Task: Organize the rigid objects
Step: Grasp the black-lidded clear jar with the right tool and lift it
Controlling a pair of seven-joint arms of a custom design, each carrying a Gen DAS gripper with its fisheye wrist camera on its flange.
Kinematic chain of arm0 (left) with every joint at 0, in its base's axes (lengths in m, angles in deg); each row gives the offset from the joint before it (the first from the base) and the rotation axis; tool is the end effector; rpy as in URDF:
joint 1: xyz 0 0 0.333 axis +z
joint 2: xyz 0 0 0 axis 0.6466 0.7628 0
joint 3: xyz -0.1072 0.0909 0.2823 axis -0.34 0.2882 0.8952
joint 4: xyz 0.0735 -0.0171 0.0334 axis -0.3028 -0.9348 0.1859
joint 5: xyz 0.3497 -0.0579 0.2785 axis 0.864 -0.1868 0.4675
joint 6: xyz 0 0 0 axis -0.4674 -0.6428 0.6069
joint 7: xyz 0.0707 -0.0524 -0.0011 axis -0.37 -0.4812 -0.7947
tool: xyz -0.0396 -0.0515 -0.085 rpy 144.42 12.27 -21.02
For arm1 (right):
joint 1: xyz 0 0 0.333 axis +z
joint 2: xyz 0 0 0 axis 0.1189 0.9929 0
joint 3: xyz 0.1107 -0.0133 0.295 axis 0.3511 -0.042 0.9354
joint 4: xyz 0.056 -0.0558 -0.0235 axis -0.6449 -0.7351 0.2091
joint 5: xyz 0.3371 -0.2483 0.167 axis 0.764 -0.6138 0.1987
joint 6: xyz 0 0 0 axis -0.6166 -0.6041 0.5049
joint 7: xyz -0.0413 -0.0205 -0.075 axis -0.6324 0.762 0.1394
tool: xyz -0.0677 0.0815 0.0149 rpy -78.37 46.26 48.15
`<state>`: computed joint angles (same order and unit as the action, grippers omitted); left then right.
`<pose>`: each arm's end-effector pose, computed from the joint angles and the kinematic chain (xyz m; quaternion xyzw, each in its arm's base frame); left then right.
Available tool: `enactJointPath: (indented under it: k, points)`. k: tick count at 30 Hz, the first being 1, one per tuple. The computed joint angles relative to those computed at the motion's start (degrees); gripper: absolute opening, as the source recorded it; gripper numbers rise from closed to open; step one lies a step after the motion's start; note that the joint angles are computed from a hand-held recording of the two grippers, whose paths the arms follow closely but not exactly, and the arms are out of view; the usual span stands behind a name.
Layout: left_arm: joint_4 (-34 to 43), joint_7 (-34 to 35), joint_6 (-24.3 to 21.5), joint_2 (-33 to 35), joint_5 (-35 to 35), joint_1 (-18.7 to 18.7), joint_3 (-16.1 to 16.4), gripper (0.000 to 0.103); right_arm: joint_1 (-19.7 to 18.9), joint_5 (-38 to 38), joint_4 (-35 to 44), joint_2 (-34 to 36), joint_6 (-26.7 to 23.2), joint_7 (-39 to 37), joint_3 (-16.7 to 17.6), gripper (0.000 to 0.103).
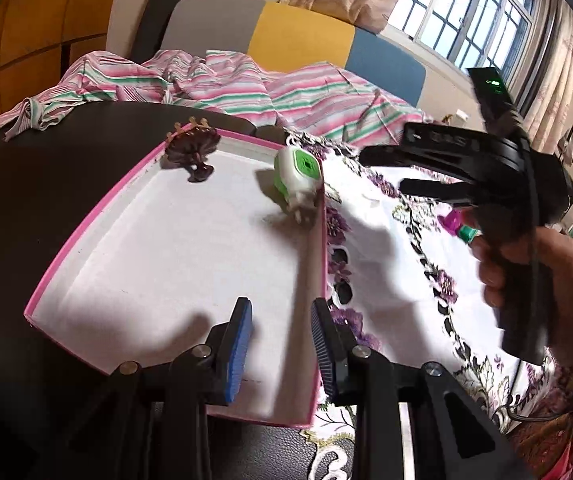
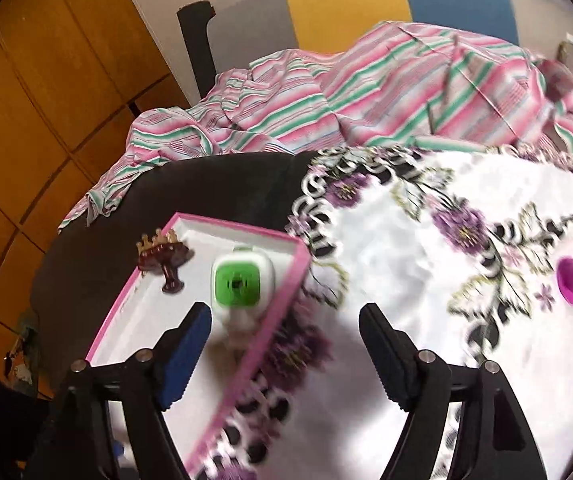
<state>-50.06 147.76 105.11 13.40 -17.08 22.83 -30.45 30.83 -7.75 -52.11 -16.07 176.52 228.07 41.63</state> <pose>0.5191 -0.1899 0.4389 -0.5174 0.7693 -0.3679 0.0707 0.5773 0.3401 0.4671 -0.5735 0.7461 -0.1458 0.3052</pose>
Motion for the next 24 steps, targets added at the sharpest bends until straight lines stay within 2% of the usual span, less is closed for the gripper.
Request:
enactJointPath:
  k: [8, 12, 19, 21, 24]
  points:
    - [-0.7, 1.1, -1.6, -0.9, 0.5, -1.2, -0.5, 0.03, -1.8, 0.6, -12.5, -10.9, -2.6, 1.1, 2.1, 0.077]
    - [-0.7, 1.8, -2.2, -1.2, -0.1, -2.0, -0.6, 0.03, -3.8, 0.2, -17.6, -16.4, -5.9, 2.7, 3.9, 0.077]
    - [-1.5, 3.7, -2.5, -2.0, -1.1, -4.0, -1.4, 0.03, -7.9, -2.2, -25.6, -26.2, -11.0, 9.7, 7.3, 0.077]
    - [-1.8, 3.7, -2.7, -2.0, -0.7, -4.4, -1.8, 0.03, -9.6, -4.5, -26.7, -28.9, -15.3, 13.2, 9.2, 0.077]
    - [-2.3, 3.2, -2.8, -2.4, 0.2, -5.0, -2.3, 0.03, -10.5, -4.6, -27.5, -32.6, -24.9, 19.0, 10.9, 0.081]
